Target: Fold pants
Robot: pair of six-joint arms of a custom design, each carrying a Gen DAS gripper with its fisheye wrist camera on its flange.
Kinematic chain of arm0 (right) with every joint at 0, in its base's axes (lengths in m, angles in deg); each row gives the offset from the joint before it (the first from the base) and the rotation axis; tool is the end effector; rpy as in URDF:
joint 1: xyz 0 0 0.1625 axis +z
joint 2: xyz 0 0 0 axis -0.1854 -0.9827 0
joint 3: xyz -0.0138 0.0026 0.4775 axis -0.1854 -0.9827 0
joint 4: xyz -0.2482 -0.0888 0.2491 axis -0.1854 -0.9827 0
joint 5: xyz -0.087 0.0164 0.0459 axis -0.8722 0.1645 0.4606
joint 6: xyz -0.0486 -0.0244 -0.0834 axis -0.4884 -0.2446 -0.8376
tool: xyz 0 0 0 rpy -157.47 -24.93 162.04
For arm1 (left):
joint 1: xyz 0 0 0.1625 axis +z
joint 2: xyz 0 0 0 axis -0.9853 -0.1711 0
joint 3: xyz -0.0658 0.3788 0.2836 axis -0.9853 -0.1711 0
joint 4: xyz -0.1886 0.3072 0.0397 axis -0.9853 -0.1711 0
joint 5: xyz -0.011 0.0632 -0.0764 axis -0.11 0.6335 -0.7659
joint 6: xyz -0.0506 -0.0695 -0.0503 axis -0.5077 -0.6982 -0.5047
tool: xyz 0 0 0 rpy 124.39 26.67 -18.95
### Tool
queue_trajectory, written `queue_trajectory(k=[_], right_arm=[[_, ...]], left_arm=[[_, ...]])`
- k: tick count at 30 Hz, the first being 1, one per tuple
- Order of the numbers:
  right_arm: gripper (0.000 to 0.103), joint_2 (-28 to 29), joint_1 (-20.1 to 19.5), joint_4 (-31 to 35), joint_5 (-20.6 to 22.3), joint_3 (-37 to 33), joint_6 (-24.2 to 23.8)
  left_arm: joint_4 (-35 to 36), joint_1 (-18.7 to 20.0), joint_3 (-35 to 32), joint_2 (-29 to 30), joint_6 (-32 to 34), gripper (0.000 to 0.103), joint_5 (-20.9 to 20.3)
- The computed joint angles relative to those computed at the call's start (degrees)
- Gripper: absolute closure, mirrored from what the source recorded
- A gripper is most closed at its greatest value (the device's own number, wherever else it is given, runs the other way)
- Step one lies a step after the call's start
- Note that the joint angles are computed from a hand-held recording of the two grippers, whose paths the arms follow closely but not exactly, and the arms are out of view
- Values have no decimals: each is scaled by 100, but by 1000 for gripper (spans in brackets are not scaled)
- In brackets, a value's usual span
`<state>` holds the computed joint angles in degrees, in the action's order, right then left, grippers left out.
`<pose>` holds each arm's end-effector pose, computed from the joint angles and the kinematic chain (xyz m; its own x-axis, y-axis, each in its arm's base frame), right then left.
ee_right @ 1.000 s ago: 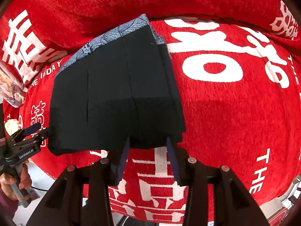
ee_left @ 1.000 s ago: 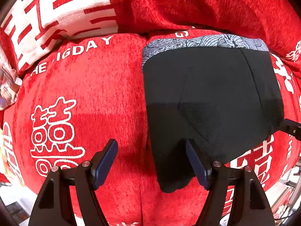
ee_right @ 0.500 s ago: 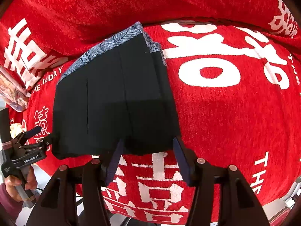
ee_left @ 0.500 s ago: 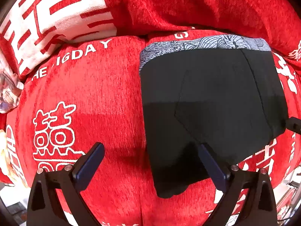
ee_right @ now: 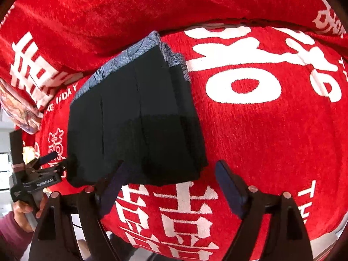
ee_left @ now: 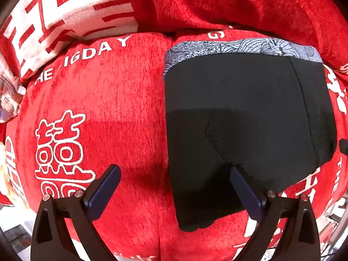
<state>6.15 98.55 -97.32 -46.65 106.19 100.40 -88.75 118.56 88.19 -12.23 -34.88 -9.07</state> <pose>0.0754 -0.3285 0.2657 -0.8328 0.4173 0.3638 0.2990 0.8921 -0.3389 -0.2493 -0.4299 0.0762 -0.6330 0.3670 -0.6816 0.2926 0.9286 0.2283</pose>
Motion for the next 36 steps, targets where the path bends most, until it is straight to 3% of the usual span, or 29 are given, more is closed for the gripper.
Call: queue_trajectory(k=[13,29,36], right_arm=[[17,-138,-551,-217,472,72,-377],[17,-328,-1013,521,913,-178,-751],[17,-362,-1456,418,1499,-194,-1195]], left_arm=[[3,178,-212,120,56,2,-78],[-254,556,-360,190,171,2,-317],[-750,980,-462,273,911,2,-892]])
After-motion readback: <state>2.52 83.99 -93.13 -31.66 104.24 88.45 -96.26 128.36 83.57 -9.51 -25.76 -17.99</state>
